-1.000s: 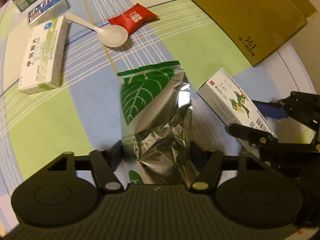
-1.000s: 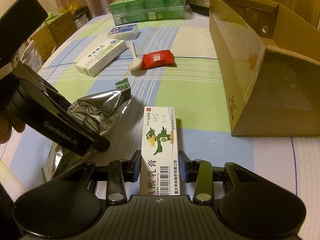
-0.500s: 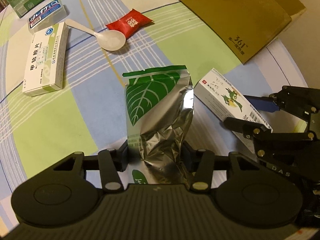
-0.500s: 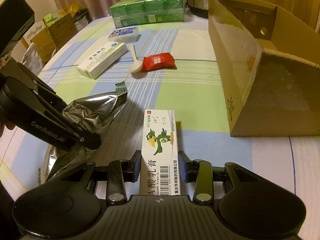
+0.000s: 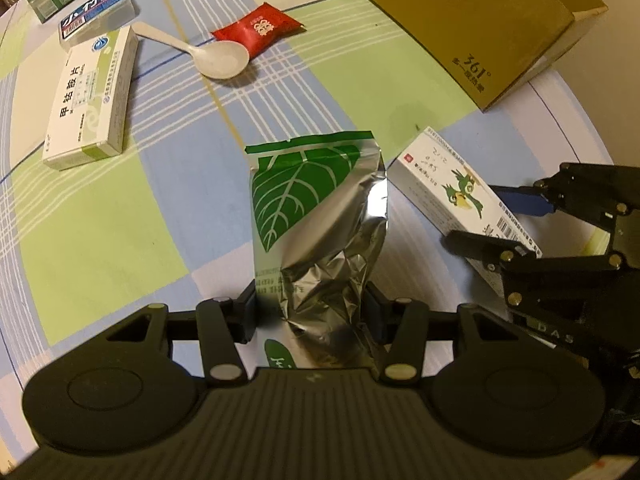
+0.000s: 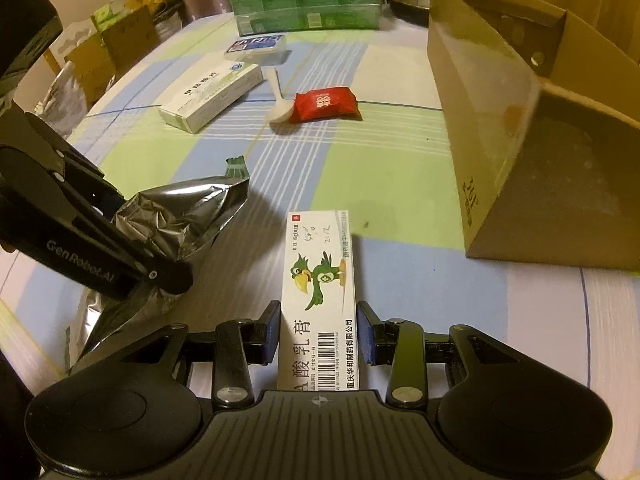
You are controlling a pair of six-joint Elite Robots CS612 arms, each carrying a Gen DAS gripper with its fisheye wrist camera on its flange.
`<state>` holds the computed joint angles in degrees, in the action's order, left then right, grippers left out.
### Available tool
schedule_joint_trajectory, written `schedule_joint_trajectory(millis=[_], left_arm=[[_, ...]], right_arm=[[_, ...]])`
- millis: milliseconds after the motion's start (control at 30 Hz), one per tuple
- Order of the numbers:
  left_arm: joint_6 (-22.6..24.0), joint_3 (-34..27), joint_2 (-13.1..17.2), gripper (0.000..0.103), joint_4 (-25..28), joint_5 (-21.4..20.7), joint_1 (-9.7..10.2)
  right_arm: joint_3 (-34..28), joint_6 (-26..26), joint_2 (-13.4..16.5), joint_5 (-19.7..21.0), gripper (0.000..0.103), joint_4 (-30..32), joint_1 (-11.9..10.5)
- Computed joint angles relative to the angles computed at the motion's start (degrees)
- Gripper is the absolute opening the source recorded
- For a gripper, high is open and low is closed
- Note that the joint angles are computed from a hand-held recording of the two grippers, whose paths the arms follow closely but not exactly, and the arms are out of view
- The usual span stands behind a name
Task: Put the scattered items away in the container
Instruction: 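Lift the foil bag and the ointment box off the table with both grippers, then carry the foil bag and ointment box over the cardboard box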
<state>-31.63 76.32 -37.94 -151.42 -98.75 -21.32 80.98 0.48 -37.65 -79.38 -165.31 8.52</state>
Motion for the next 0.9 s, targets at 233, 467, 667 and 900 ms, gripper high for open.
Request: schedule_joint_trajectory(millis=[233, 467, 667, 900], left_arm=[[-0.26, 0.55, 0.02, 0.046, -1.19, 0.16, -0.09], [-0.61, 1.39, -0.08, 0.046, -2.84, 0.69, -0.24], [-1.6, 2.51, -0.62, 0.046, -4.86, 1.07, -0.36], [-2.25, 3.33, -1.76, 0.046, -6.52, 1.79, -0.32]], right_arm=[[-1.6, -2.19, 0.99, -1.21, 0.055, 0.9, 0.47], [-1.96, -4.2, 1.34, -4.26, 0.035, 0.14, 1.15], [-0.14, -2.67, 0.11, -3.97, 0.035, -2.73, 0.86], [0.94, -1.56, -1.53, -4.54, 0.035, -4.97, 0.76]])
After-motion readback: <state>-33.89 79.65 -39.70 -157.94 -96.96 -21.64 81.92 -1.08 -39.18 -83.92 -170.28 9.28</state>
